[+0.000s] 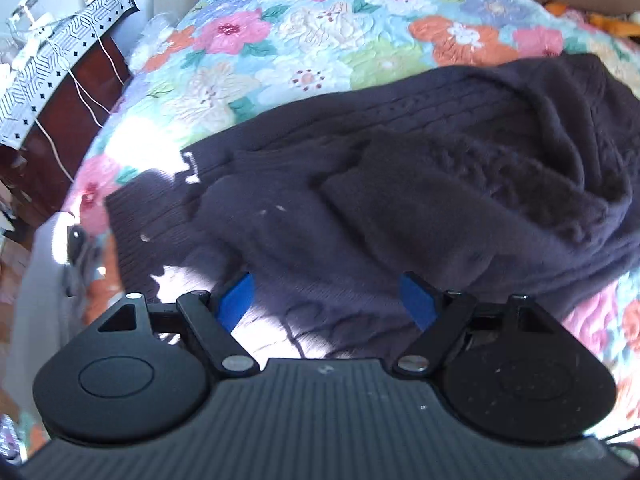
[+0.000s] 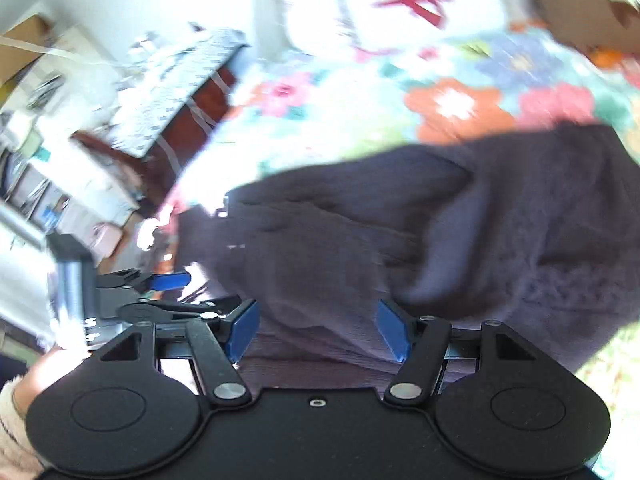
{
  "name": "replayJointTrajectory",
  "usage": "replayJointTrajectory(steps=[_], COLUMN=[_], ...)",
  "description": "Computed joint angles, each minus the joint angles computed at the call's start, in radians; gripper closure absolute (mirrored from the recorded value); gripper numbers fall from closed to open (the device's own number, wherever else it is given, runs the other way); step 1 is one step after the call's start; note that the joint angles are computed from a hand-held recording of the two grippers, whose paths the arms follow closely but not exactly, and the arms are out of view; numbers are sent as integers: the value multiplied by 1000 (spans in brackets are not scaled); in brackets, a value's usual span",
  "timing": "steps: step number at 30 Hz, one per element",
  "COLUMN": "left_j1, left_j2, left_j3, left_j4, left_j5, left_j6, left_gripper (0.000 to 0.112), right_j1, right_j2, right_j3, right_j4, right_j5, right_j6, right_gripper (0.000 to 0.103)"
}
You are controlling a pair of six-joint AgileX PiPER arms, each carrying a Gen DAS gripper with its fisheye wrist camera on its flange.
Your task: Fold clothes
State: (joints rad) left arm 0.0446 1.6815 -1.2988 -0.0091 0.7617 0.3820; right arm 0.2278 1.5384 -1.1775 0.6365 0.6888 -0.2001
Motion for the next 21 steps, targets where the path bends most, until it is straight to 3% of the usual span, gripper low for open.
replayJointTrajectory(steps=[3,6,9,13,16,18,21], left_j1=[43,82,109,123,112,93,62], left_j2=[-66,-91,-68,-39,-27,-9,34], left_j3=[2,-30,-79,-107,-87,-67,-46], left_j4=[-56,-150,-263,-369,-389,-368,-311], left_j5=[28,85,181,271,273,253,225], left_j6=[70,133,177,221,241,231,171], left_gripper=[32,32,32,32,32,31,31], right_j1=[11,27,-20,14,-19,-27,-8], right_j2=[-75,-150,-220,-276,-324,-345,-288], right_j3=[24,15,-22,-99,-103,-63,25], right_j4=[-1,-127,-76,-257,-253,-218,-194], right_j5=[-39,-47,64,156,234,257,197], right_j6=[24,203,151,302,273,227,164], right_gripper=[33,33,33,33,33,21,16])
